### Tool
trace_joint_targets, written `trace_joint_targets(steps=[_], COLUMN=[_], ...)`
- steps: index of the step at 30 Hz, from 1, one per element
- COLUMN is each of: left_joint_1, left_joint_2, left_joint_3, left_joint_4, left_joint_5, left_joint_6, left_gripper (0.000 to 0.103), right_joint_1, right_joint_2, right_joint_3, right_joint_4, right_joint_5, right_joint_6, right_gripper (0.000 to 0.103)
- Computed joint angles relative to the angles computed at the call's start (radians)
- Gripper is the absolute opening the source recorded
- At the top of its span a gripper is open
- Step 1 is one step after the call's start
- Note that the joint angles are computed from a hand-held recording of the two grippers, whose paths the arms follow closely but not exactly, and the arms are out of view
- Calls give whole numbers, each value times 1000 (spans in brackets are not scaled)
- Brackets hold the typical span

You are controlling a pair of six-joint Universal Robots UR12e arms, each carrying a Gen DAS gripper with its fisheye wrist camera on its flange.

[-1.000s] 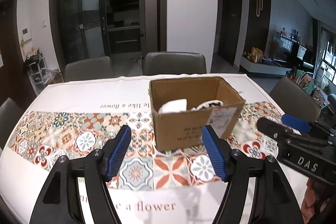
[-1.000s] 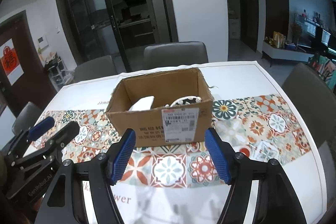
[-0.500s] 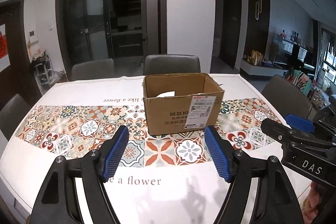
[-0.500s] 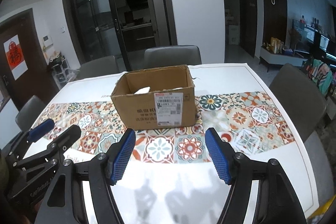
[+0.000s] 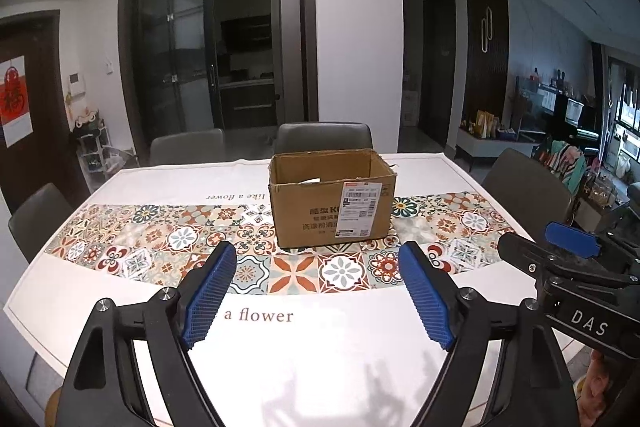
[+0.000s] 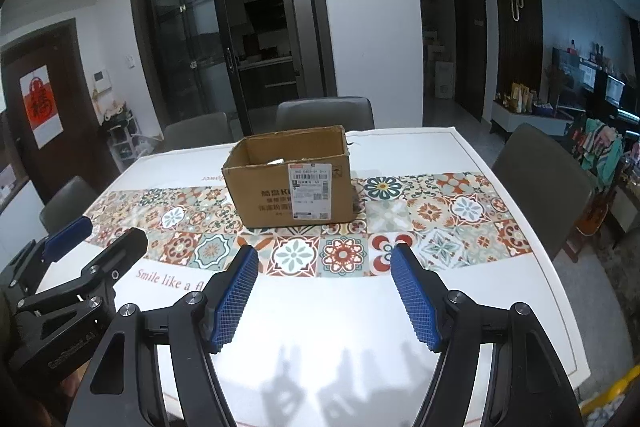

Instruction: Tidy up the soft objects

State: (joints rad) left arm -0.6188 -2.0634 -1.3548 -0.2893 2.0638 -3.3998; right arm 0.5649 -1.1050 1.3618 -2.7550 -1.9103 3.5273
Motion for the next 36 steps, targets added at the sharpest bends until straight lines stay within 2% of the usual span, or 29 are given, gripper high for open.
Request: trace_joint_targets(steps=[5,8,19,36], left_joint_1=[-18,-28,-54,-71], left_joint_2=[25,42,84,100], left_joint_3=[-37,-62,-125,-154], left_joint_4=[30,50,116,159], left_joint_5=[17,31,89,150], left_joint_6=[-2,-1,15,42], left_gripper=[86,87,91,98], right_joint_1=[14,25,66,78], right_joint_2=[-32,-46,-76,-89], right_joint_3=[44,65,109,127], right_joint_4=[-29,-48,-114,-128], right_joint_5=[-25,-52,-126,-134], right_joint_6=[-2,-4,-42,-46], right_gripper=[70,75,76,77])
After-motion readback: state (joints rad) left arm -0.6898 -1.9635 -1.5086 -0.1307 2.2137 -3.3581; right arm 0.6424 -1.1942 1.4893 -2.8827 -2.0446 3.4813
